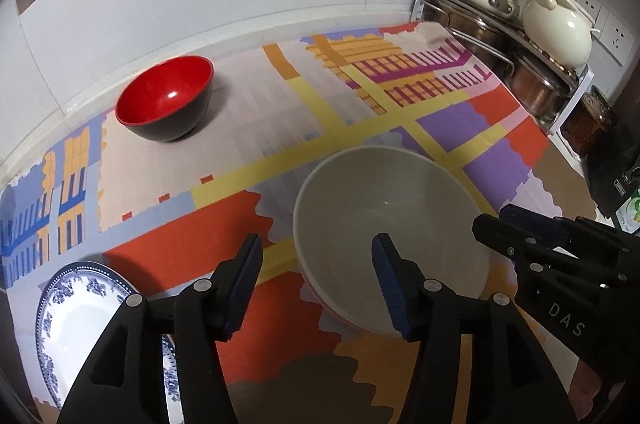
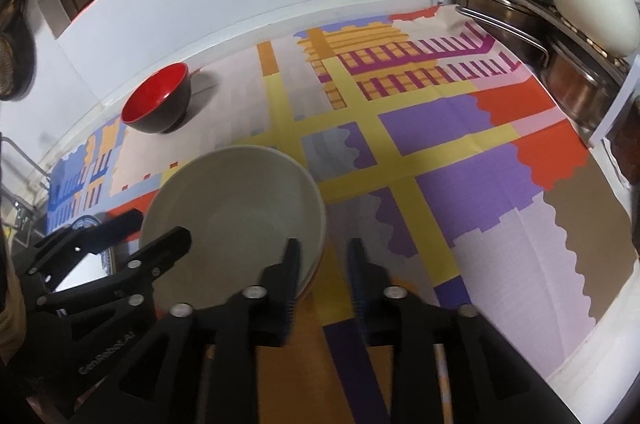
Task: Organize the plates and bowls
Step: 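Lower the white bowl into the pink bowl and open both tools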
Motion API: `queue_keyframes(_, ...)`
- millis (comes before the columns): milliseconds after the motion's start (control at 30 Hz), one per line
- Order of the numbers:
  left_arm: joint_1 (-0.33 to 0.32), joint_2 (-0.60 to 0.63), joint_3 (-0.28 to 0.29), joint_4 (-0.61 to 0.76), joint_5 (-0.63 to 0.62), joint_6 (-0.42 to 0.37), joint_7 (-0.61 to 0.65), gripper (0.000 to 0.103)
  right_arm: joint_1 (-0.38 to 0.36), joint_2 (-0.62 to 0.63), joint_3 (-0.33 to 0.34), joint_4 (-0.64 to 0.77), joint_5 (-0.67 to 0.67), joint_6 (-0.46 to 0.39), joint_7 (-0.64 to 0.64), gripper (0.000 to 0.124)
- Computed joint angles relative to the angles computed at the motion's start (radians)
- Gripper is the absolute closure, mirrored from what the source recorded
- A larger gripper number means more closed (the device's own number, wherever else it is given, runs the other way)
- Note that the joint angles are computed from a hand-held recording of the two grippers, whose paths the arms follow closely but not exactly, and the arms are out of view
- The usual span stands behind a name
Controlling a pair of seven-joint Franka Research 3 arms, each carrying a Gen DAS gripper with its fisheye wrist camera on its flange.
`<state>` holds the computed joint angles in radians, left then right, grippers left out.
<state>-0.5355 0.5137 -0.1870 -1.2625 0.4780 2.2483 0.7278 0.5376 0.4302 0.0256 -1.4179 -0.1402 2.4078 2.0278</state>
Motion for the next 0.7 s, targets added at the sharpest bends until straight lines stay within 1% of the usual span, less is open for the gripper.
queue_keyframes(167,0.007,-0.033,0.003,-0.037,0.01,0.024,-0.017,0.046,0.004,-0.014,0.001,-0.011,-0.008,0.013,0.003,0.095)
queue_keyframes(333,0.018,-0.085,0.006,-0.093,0.037,0.057,-0.055,0.043,0.017,-0.025,0.001,-0.01,-0.028,0.031,0.007,0.095)
queue_keyframes(533,0.036,-0.158,0.006,-0.17,0.088,0.09,-0.105,0.038,0.029,-0.012,0.009,0.031,-0.033,0.039,-0.008,0.095)
queue_keyframes(700,0.057,-0.215,0.004,-0.229,0.139,0.102,-0.153,0.03,0.044,0.008,0.011,0.076,-0.031,0.045,-0.022,0.095)
